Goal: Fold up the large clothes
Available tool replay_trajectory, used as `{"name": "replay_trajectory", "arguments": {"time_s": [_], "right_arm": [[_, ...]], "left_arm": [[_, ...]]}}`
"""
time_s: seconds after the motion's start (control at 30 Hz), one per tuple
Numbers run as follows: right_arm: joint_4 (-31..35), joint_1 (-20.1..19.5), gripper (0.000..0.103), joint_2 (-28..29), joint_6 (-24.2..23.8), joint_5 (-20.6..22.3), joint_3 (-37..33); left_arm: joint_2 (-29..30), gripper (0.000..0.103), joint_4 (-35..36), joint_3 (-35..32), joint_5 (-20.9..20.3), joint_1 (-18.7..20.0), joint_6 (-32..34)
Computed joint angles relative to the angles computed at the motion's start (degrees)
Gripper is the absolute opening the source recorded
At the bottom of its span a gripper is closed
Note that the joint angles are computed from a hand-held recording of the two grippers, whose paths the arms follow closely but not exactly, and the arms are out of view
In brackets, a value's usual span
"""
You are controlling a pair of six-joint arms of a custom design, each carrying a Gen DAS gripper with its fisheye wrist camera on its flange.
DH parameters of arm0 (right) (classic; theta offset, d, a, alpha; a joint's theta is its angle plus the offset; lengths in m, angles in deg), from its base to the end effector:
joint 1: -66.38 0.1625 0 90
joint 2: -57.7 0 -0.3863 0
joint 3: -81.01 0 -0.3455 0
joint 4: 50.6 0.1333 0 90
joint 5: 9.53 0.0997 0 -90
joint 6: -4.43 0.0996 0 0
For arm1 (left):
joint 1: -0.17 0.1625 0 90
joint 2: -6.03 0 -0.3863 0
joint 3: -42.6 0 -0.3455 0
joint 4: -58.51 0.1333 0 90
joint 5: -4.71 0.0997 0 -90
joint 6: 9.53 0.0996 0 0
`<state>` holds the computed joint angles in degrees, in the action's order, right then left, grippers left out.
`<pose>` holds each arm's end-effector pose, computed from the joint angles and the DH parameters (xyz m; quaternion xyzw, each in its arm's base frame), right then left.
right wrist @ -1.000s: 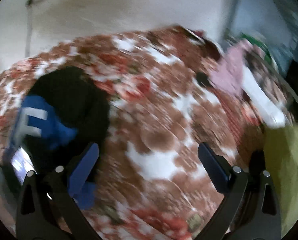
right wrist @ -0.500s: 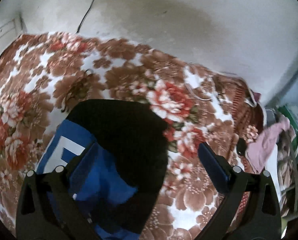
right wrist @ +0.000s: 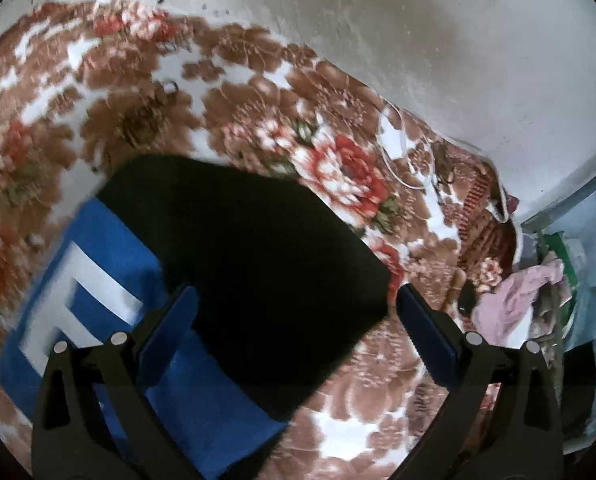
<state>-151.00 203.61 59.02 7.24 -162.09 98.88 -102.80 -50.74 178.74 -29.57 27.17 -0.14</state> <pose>0.6207 -0.5130 -0.0206 0.3589 -0.7739 0.1596 0.4968 -0.1455 -0.3161 0.3001 0.5473 0.6923 -0.1548 0.4441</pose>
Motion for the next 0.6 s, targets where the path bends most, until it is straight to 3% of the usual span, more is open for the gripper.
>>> {"name": "replay_trajectory", "arguments": {"time_s": [0.1,0.2,0.3,0.37,0.47,0.6], "right_arm": [[-1.09,-1.51,0.098,-5.44,2.85,-0.05,10.58],[-4.53,-2.66,0.098,-9.3,2.28,0.44,18.73],[-6.29,-2.7,0.098,-12.08,3.24,-1.17,23.76],[-9.96,-2.3,0.098,-14.39,2.58,0.23,26.78],[-14.48,-0.43,0.098,-18.24,4.68,2.4,30.63],[-21.12,1.56,0.098,-20.94,8.77,6.81,32.43]], "left_arm": [[-2.59,0.098,4.51,0.62,1.17,-3.52,-1.3],[-6.47,0.098,12.93,-0.42,0.5,-6.48,-5.09],[-10.48,0.098,20.72,-3.1,-0.43,-8.57,-9.53],[-11.86,0.098,24.24,-5.95,-0.87,-8.43,-12.03],[-10.98,0.098,27.39,-13.0,-2.07,-4.12,-11.93],[-7.46,0.098,17.66,-22.45,-4.13,5.37,-1.27]]}}
